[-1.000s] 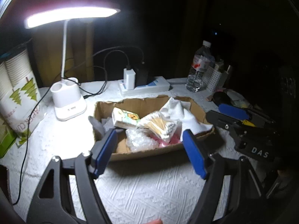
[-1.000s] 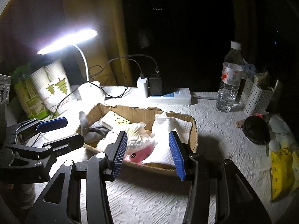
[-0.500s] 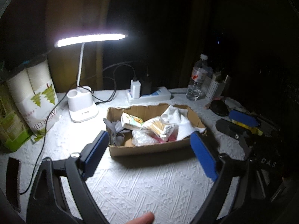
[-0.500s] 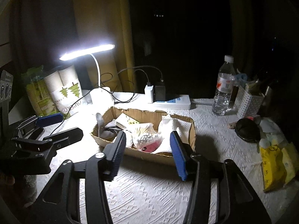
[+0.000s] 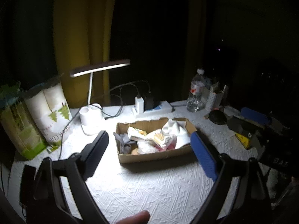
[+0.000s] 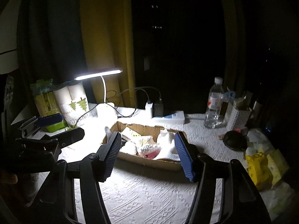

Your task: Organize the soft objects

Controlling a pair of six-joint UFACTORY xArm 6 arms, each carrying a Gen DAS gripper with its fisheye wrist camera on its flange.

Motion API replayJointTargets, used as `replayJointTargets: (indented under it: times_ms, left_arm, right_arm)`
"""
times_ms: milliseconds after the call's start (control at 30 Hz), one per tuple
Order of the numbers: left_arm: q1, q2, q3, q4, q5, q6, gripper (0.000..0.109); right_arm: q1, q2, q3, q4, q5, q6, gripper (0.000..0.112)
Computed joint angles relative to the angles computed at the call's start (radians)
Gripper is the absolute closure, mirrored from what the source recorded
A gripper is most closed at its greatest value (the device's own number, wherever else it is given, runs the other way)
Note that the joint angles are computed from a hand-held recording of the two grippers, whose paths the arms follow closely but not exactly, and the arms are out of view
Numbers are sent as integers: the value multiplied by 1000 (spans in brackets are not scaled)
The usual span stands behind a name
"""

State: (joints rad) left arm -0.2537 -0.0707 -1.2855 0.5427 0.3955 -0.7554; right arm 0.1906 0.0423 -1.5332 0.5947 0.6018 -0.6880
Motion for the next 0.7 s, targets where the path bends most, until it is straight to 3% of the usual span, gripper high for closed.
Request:
replayJointTargets:
  times_ms: [700]
  left_arm:
    - [-12,-24,-32,84,26,-37,18]
  right_arm:
    - [1,-21,-15,15,-12,-19,48]
